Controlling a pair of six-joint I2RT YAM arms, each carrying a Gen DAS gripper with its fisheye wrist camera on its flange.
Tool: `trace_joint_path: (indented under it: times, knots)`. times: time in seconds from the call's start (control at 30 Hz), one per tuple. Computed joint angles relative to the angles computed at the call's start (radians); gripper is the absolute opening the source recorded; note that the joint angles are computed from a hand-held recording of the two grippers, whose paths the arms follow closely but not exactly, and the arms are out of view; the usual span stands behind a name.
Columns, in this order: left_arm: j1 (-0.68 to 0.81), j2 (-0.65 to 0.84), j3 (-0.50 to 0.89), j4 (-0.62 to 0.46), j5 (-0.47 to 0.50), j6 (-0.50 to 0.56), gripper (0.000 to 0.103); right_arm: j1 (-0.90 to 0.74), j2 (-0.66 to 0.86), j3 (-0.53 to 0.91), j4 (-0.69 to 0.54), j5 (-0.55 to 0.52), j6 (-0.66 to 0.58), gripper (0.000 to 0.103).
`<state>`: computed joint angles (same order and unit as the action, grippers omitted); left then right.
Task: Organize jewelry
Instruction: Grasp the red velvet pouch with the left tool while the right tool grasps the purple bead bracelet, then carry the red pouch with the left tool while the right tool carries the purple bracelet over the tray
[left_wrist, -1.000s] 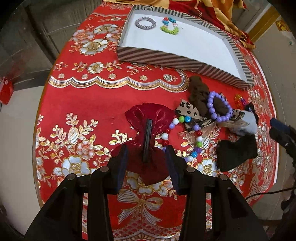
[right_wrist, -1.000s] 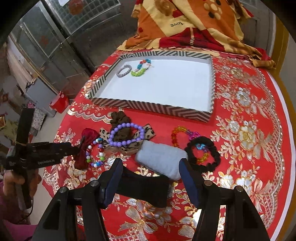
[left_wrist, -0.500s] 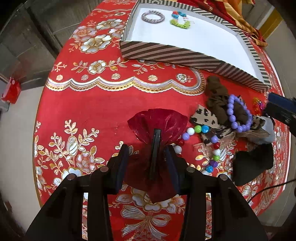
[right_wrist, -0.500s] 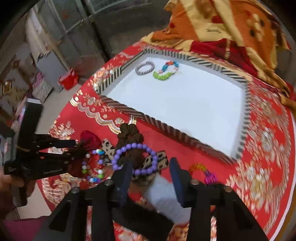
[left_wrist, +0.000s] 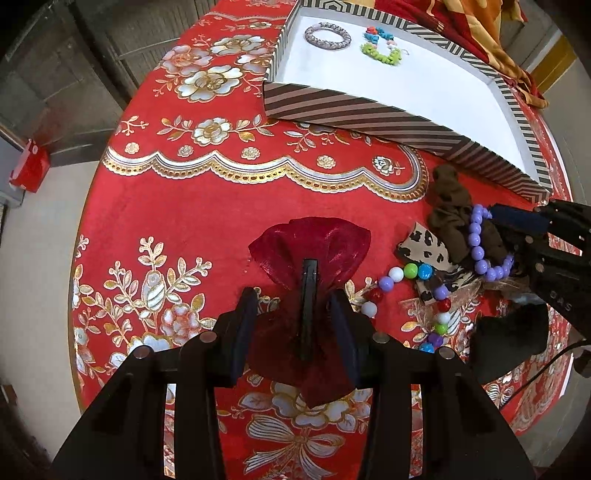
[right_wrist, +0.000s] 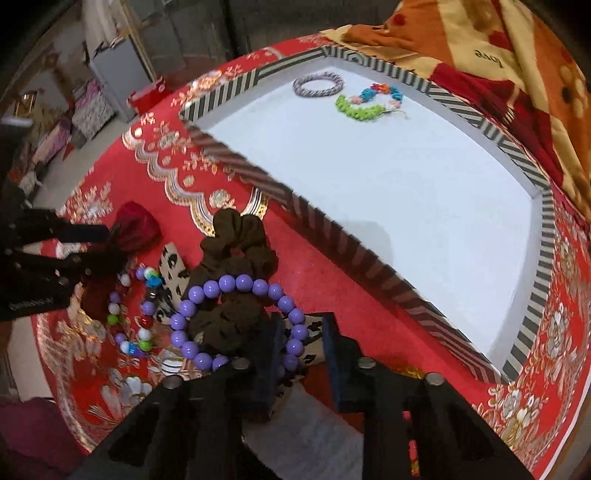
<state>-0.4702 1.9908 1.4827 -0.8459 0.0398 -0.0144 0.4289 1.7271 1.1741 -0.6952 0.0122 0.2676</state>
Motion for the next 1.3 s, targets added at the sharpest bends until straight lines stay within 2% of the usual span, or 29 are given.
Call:
trace_joint_path:
  times: [0.03,0.13,0.23,0.33,0.47,0.7,0.87,1.3]
  knots:
    - [0.000,0.000,-0.002,0.004,0.000,-0.001,0.040,0.009,-0.001,-0.005,0.014,0.021,-0.003,0.008]
    - [0.009,-0.001,-0.004,0.009,0.018,-0.005,0.039,0.020,-0.009,-0.026,0.048,0.039,-0.002,0.009]
    - [0.009,-0.021,-0.014,0.009,0.027,-0.012,0.020,0.001,-0.051,-0.049,0.062,-0.010,0.035,0.009]
    - [0.025,-0.048,-0.028,0.019,0.035,-0.007,0.018,0.000,-0.138,-0.058,0.047,-0.020,0.063,0.008]
    - [0.044,-0.085,-0.023,0.015,0.054,0.015,0.018,0.013,-0.227,-0.049,0.015,-0.017,0.101,0.008]
    - [0.050,-0.123,0.027,-0.030,0.068,0.038,0.018,0.057,-0.284,0.008,-0.036,0.043,0.142,0.008]
    - [0.035,-0.156,0.019,-0.019,0.065,0.035,0.018,0.076,-0.305,0.053,-0.079,0.086,0.157,0.008]
    - [0.011,-0.104,0.178,-0.029,0.039,0.027,0.018,0.055,-0.332,0.136,-0.152,0.152,0.131,0.008]
